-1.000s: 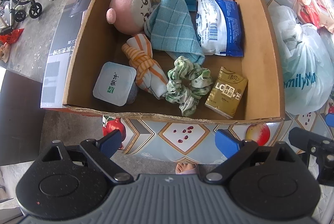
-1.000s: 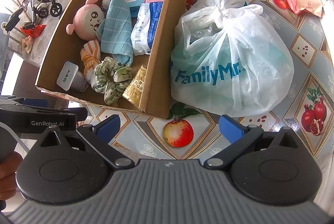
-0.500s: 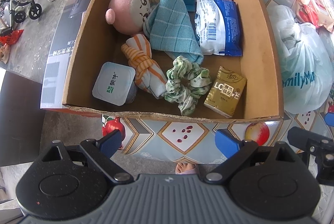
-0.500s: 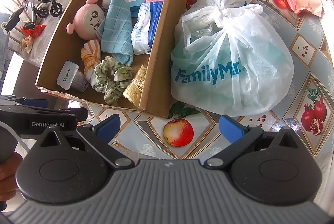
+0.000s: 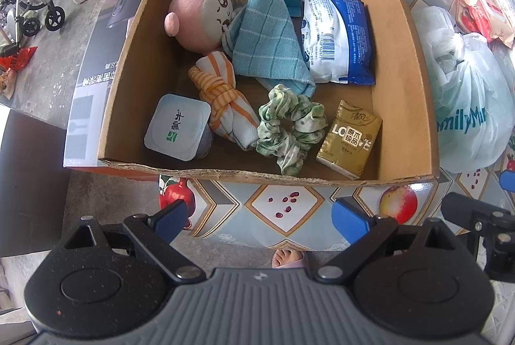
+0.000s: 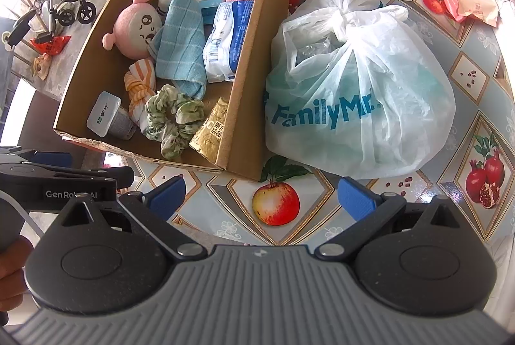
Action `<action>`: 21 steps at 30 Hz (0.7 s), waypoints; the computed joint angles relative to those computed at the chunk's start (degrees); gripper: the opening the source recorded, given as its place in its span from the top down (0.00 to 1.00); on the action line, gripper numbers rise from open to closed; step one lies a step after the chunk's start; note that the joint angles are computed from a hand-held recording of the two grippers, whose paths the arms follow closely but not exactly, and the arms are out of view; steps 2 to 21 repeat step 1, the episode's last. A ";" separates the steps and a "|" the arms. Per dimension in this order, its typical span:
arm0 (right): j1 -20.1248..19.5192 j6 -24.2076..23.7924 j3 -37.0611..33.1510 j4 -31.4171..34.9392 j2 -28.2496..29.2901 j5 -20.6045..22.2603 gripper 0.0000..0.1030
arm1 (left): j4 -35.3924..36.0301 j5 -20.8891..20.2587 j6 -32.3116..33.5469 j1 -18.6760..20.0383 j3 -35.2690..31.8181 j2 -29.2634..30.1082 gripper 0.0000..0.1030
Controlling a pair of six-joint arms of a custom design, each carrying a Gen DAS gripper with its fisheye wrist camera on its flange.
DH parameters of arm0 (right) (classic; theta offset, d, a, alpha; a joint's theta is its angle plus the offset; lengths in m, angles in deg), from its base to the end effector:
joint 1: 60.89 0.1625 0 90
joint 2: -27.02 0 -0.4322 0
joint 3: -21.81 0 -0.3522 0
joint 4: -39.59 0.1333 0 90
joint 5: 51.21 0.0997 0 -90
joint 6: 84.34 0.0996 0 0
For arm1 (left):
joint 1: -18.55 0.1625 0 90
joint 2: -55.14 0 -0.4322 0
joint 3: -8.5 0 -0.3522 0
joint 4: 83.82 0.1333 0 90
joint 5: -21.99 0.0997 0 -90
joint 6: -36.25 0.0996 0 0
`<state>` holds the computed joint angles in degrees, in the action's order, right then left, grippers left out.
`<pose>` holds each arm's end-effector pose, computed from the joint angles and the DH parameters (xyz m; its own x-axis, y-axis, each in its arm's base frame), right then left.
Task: Organize soft objects
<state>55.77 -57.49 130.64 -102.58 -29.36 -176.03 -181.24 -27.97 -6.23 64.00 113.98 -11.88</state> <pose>0.3165 -0.4601 0.1609 -0.8561 0.0728 0.5116 -0.0695 0.9648 -0.2535 -0.2035 -0.4881 0.2246 -0.6367 0.1581 -0.7547 0.2320 0.9727 0.0080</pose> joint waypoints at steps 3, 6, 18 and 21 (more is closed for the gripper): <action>0.00 0.00 0.00 0.00 0.00 0.00 0.02 | 0.02 -0.01 0.04 0.01 -0.03 0.02 0.06; 0.00 0.00 0.00 0.00 0.00 0.00 0.02 | 0.02 -0.01 0.04 0.01 -0.03 0.02 0.06; 0.00 0.00 0.00 0.00 0.00 0.00 0.02 | 0.02 -0.01 0.04 0.01 -0.03 0.02 0.06; 0.00 0.00 0.00 0.00 0.00 0.00 0.02 | 0.02 -0.01 0.04 0.01 -0.03 0.02 0.06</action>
